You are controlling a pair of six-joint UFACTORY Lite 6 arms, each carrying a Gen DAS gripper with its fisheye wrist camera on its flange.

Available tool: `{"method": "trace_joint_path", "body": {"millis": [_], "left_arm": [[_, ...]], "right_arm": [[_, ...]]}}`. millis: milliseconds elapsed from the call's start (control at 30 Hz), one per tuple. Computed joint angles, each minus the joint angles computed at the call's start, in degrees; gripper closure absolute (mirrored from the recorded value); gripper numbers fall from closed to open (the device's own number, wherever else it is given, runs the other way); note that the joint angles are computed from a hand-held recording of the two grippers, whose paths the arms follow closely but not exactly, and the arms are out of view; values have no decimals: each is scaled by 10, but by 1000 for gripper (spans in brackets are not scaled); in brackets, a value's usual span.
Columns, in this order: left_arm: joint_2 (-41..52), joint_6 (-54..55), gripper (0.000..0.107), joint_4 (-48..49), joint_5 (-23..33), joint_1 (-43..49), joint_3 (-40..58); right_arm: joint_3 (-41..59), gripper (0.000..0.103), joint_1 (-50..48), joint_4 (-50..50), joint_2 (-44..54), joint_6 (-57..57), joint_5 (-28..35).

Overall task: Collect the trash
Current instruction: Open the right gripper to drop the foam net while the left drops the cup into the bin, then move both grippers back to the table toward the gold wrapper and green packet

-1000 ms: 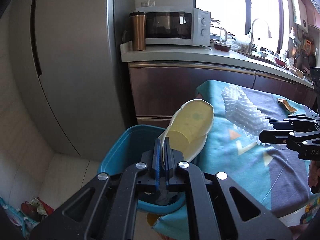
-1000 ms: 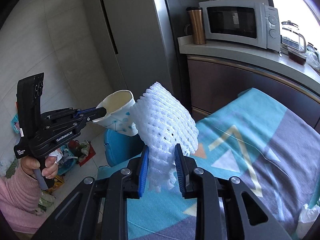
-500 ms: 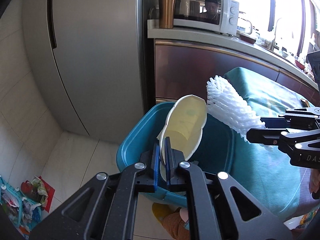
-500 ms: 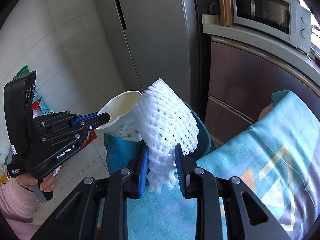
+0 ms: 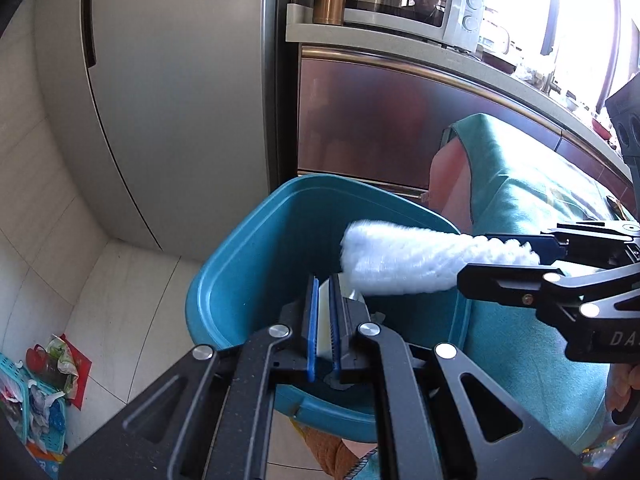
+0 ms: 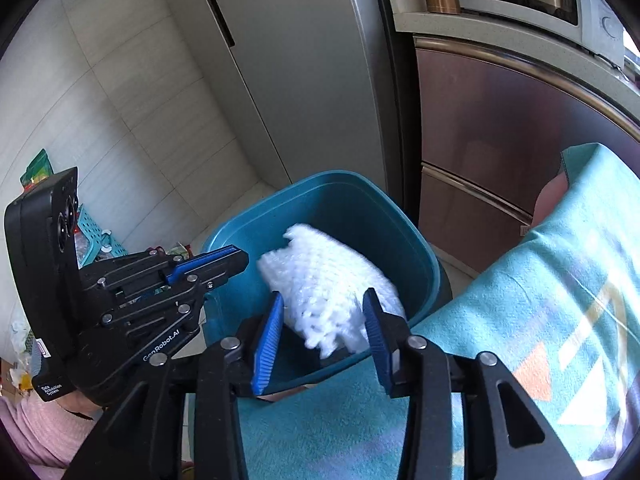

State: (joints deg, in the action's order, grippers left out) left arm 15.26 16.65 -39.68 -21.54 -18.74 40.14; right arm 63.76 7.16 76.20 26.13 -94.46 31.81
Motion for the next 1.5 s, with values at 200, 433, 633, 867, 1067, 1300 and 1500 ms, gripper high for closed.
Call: {"method": "trace_joint_path", "body": {"millis": [200,433,633,867,1067,1300,1500], "left_arm": [[-2,-9,83,1,-18,-15,-5],[-20,11,81,-30,-19,-32,-12],[-61,29,68,-50,-33,-59,-38],[-102,61,64,-83,-39,-105,-41],[-114,72,58,-100,-47,-166,-23],[-68,84,54,-107,-47,-254,47],[33,127,53,-135,-22,-324,175]], "right_arm": [[-12,51,-24,19,-5,-14,20],[-18,50,-38,27,-13,-26,38],[-60,50,-76,46,-51,-63,78],[-137,50,-149,64,-130,-114,133],[-193,50,-243,49,-189,-139,192],[-229,50,-387,13,-221,-174,252],[-217,50,-525,-24,-205,-196,292]]}}
